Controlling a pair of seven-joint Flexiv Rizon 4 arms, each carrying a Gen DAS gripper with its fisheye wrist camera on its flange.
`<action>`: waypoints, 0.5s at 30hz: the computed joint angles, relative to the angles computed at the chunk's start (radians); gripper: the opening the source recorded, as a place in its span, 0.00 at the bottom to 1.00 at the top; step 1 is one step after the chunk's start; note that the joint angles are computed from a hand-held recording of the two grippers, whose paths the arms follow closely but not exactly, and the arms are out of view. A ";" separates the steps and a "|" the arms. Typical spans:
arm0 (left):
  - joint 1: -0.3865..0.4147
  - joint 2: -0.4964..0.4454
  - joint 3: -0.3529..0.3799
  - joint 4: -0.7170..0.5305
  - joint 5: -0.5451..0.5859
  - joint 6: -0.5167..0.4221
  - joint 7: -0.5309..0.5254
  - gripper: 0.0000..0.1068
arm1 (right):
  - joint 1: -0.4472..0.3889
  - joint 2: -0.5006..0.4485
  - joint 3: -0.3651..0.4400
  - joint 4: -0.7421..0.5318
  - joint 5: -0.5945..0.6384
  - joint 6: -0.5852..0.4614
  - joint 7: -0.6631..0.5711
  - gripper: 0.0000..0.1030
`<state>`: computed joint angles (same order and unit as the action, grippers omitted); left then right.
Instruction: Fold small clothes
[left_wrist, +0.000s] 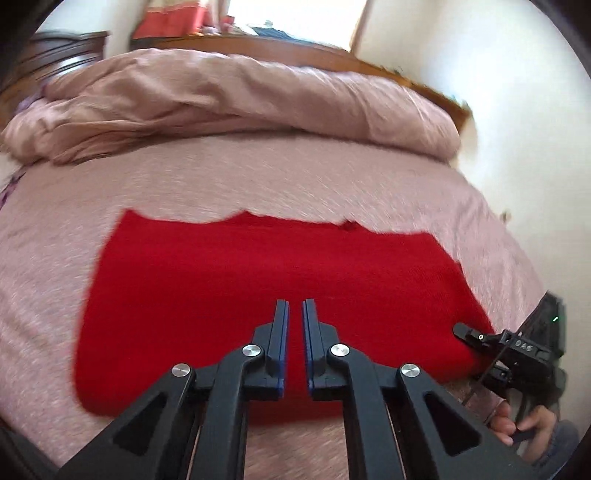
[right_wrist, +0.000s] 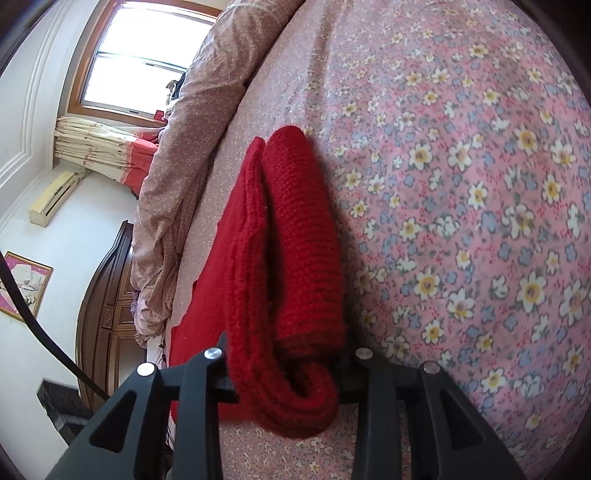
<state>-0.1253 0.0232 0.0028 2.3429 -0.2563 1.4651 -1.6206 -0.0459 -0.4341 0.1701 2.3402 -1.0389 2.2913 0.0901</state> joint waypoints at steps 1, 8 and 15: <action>-0.004 -0.028 -0.011 -0.019 0.002 -0.008 -0.004 0.01 | -0.005 -0.004 0.000 -0.001 -0.009 0.005 0.004 0.32; -0.021 -0.122 0.030 -0.102 0.264 -0.084 -0.258 0.01 | -0.021 -0.019 -0.013 0.002 -0.047 0.045 0.020 0.33; -0.032 -0.134 0.043 -0.117 0.338 -0.091 -0.300 0.02 | -0.016 -0.007 -0.030 0.007 -0.069 0.046 0.038 0.32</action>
<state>-0.1568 -0.1112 0.0457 2.2262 0.0813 1.3742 -1.9203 -0.0614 -0.4411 0.1404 2.3474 -1.1082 2.3373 0.1277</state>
